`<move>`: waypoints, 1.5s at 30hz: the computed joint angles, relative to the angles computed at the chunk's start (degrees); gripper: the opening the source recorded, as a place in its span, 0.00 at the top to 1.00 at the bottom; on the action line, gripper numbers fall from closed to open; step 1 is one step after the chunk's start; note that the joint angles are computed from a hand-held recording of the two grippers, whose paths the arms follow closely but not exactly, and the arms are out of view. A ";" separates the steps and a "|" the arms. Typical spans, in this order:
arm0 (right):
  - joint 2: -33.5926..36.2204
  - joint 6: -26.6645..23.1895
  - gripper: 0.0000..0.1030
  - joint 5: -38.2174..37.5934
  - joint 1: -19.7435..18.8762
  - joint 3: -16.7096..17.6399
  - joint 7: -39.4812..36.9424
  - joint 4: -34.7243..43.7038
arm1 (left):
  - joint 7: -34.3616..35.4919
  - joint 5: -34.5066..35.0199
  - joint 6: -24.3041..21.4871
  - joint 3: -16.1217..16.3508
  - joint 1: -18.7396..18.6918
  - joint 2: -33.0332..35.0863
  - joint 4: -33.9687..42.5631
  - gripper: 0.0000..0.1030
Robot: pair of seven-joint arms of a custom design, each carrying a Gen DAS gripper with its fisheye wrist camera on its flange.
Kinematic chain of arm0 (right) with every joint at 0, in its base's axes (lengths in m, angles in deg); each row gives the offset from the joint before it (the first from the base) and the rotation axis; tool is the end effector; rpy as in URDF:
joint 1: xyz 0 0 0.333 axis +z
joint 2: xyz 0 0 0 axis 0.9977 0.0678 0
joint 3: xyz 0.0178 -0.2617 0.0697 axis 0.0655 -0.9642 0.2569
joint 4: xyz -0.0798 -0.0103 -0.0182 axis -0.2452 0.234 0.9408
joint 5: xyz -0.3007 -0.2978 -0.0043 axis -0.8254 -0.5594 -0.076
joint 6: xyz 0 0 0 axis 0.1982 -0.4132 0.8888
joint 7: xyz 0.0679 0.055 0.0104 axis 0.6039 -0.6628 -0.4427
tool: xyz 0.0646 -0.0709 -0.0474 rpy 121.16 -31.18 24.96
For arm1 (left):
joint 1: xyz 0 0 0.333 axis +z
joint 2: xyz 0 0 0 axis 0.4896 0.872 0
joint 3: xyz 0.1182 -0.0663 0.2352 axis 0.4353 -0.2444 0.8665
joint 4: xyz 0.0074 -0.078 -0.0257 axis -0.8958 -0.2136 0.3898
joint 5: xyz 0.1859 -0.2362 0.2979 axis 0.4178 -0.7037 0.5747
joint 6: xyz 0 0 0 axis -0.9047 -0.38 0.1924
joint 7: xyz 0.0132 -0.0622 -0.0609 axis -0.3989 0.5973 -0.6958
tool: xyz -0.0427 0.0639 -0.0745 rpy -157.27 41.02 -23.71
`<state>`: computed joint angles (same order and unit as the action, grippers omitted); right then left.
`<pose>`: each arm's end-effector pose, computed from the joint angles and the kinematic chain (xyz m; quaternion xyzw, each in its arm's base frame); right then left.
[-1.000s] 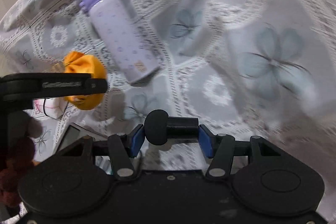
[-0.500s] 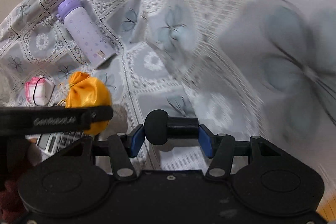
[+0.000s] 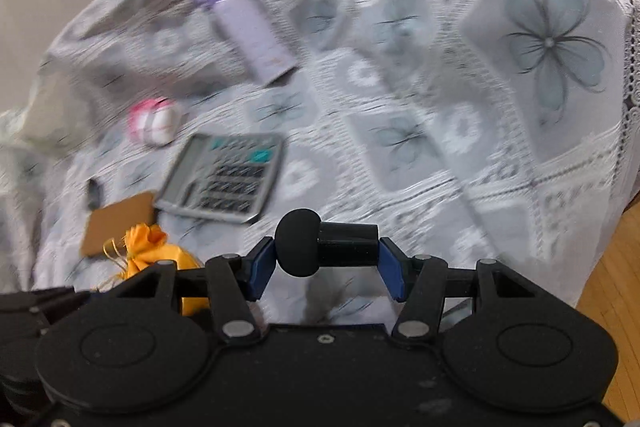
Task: Organize soft objects
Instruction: 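Close the left tool on the yellow pouch while the right tool grips the black cylinder, then carry the yellow pouch and black cylinder over the basket with both tools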
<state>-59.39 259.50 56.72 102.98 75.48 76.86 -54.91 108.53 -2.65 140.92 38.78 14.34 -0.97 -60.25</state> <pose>0.6293 0.1612 0.3286 -0.6072 0.7087 -0.1461 0.3282 0.6557 -0.3237 0.3462 -0.6049 0.7520 -0.2339 0.1180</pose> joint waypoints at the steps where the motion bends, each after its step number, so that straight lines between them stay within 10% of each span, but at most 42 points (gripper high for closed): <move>1: -1.38 0.58 0.47 1.18 -0.79 1.64 -1.55 -1.65 | -1.37 0.05 0.69 0.33 -0.05 -1.68 -2.35 0.36; 11: -12.37 1.32 0.47 35.25 -7.84 17.68 -35.84 -11.77 | -27.96 16.35 6.10 4.52 -2.46 -19.89 -25.77 0.36; 25: -23.58 0.72 0.46 59.14 4.59 9.61 -56.00 -21.87 | -42.38 23.43 6.69 -0.19 0.06 -28.82 -37.30 0.36; 45: -24.89 2.25 0.46 39.84 9.49 4.78 -38.84 -26.55 | -47.76 27.12 7.56 -0.92 0.64 -29.89 -40.07 0.29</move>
<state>-84.28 261.74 96.56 112.47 80.26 38.02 -81.46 60.77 24.48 148.48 37.85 14.98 -30.86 -100.32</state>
